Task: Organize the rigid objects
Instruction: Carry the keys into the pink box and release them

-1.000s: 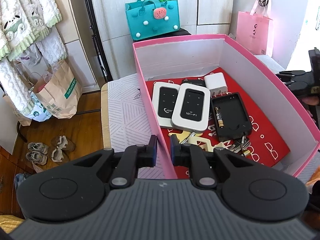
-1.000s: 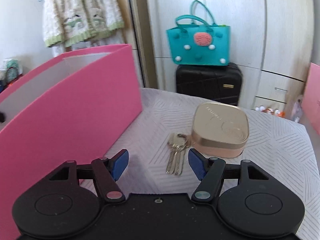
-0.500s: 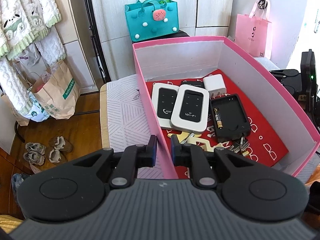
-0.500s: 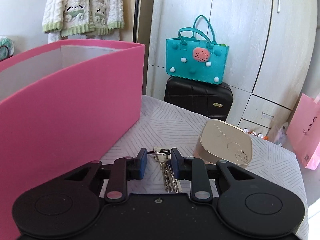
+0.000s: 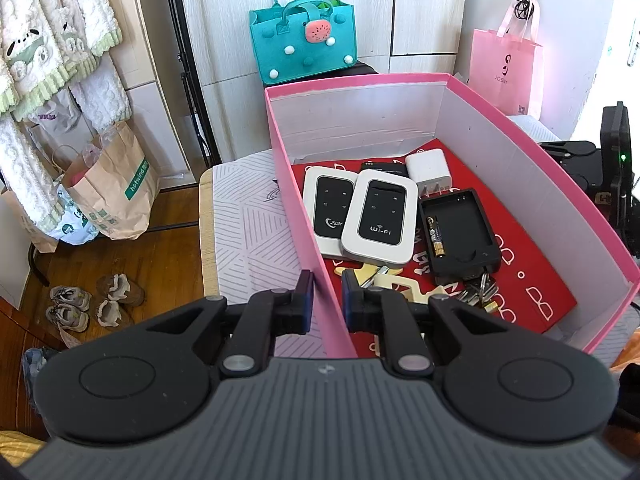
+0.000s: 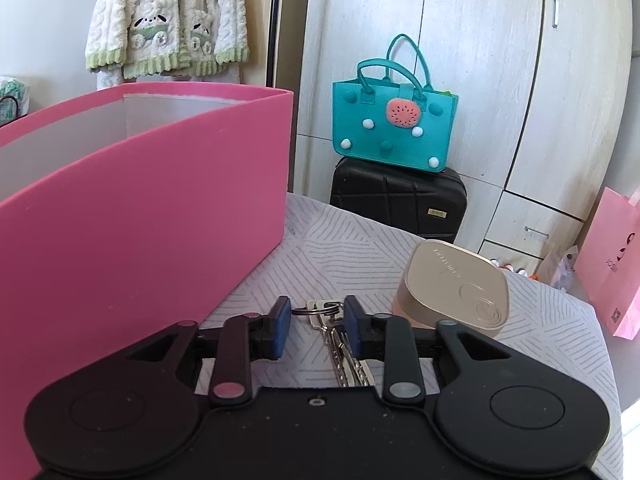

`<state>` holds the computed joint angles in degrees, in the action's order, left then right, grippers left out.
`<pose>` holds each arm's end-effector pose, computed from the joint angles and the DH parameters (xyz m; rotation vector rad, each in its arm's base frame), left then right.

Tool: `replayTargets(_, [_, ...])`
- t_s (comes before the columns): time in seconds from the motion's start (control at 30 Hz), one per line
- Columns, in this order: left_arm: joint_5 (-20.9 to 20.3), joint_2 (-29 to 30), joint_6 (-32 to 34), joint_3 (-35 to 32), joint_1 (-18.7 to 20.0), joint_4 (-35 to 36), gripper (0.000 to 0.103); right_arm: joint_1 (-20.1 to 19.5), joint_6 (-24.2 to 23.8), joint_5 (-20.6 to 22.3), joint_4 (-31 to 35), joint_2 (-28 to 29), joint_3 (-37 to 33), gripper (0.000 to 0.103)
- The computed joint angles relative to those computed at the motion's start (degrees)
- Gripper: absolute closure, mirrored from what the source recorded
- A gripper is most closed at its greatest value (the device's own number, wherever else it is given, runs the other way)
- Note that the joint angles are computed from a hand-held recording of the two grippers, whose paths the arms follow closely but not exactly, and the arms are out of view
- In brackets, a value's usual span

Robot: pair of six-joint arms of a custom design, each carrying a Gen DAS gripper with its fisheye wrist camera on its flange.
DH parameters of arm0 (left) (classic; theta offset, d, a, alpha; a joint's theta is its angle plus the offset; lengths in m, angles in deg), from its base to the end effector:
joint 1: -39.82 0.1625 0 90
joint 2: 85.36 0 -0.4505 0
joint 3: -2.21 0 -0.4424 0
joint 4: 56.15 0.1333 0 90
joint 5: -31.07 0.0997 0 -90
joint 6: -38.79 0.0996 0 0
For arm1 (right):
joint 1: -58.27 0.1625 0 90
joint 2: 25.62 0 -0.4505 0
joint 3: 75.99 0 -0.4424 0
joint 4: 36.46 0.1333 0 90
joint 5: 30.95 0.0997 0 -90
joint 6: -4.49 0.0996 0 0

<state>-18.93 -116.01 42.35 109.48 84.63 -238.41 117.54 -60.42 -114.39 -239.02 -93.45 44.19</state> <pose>-0.2912 -0.5674 -0.0848 0.9206 2.3354 -0.6461 -0.1698 -0.5687 0.2668 0.7328 -2.1290 0.9717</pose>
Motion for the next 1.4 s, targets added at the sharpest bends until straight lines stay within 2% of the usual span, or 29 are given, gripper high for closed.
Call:
replayTargets(0.2, [0.3,0.0,-0.5,0.0,-0.2,0.4,0.09,-0.4,1.0,1.3,-0.6,-0.8,0.9,0.073])
replayTargets(0.33, [0.3,-0.1,-0.9,-0.1,-0.2,0.8,0.09,-0.8,1.7,4.1,0.3,-3.8,2.7,0.073])
replayTargets(0.5, [0.4,0.0,-1.1,0.2,-0.3,0.3,0.09,-0.5,4.0,6.6,7.4,-10.1,5.0,0.073])
replayTargets(0.87, [0.3,-0.1,-0.7,0.4,-0.3,0.3,0.09,2.6,3.3,11.1,12.8,-19.3,8.5,0.073])
replayTargets(0.93, [0.3,-0.1,-0.8,0.4,-0.3,0.3,0.09,3.2,3.2,12.0,16.3,-21.0,8.7,0.073])
replayTargets(1.07, [-0.2,-0.2,-0.8,0.5,-0.2,-0.3,0.09,3.7,3.3,13.6,28.3,-23.6,7.9,0.073])
replayTargets(1.23, [-0.2,-0.2,-0.6,0.5,-0.2,-0.4,0.09,4.4,1.7,12.0,36.8,-24.4,8.4,0.073])
replayTargets(1.4, [-0.1,-0.2,-0.6,0.5,-0.2,-0.4,0.09,5.8,0.7,6.4,39.6,-24.0,8.8,0.073])
